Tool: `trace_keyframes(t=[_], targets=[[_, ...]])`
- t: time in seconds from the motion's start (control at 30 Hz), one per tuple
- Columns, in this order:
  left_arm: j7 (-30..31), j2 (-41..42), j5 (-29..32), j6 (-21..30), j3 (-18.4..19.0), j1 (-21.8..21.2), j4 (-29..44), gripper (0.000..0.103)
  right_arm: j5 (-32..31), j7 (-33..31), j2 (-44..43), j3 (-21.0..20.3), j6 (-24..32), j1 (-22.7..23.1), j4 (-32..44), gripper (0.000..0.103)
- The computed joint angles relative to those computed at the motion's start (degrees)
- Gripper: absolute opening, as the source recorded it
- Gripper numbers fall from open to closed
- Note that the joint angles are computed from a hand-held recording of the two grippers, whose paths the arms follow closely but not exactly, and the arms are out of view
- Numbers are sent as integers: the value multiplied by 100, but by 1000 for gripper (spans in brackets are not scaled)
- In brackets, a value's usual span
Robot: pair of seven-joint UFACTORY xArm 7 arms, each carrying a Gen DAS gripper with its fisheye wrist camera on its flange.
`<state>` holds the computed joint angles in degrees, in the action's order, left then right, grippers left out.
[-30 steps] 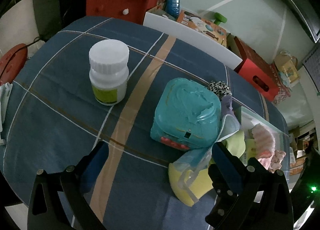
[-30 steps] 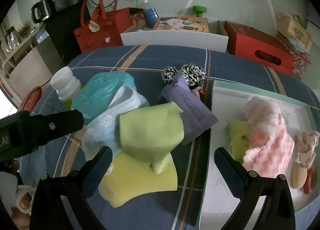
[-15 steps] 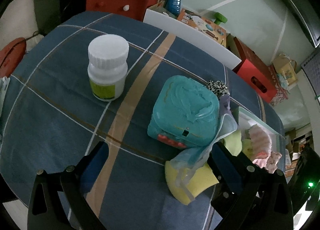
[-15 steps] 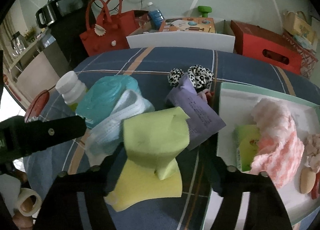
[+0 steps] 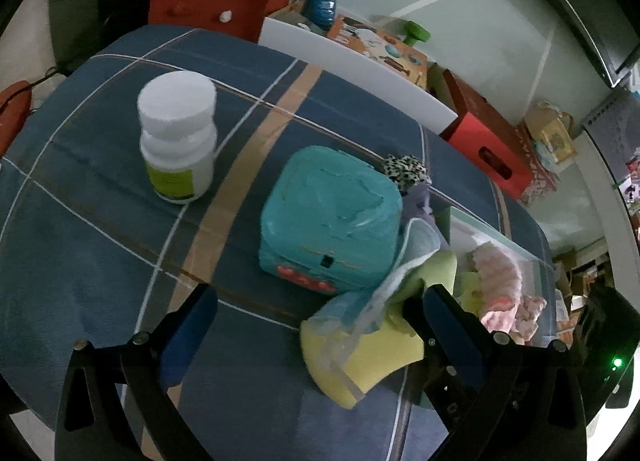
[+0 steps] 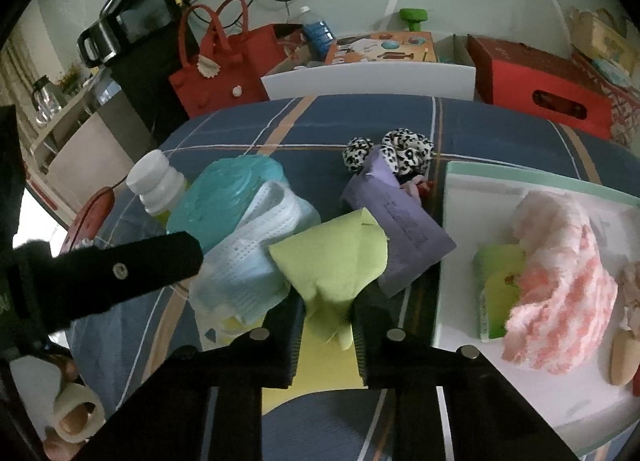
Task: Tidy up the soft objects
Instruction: 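Grasp the lime green cloth with the right tool, then grasp the light blue cloth with the left tool while the right tool lifts the green cloth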
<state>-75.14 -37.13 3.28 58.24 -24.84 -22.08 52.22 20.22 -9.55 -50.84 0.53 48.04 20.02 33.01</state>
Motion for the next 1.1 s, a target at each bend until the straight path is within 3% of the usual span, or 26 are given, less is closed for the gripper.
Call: trace_keyframes(t=[0.5,0.57,0.7,0.77,1.1], targets=[[29,461,-65,-512,75,-157,-47,99,44,11,-34,-142,123,-130,19,24],[66,495,-114,-648,130,-210,-101,85,55,1,-35,-146,133,-134,18,24],[134,536,-234,-867,220,-295,-213,76,68,-7,-28,-138,131,-144,19,24],[167,563,-267,-943,245,-321,-233,58,70,-12,-30,-134,129,-146,16,24],[149,522,-317,-924,265,-339,-294,38,77,-24,-47,-124,128,-139,14,24]])
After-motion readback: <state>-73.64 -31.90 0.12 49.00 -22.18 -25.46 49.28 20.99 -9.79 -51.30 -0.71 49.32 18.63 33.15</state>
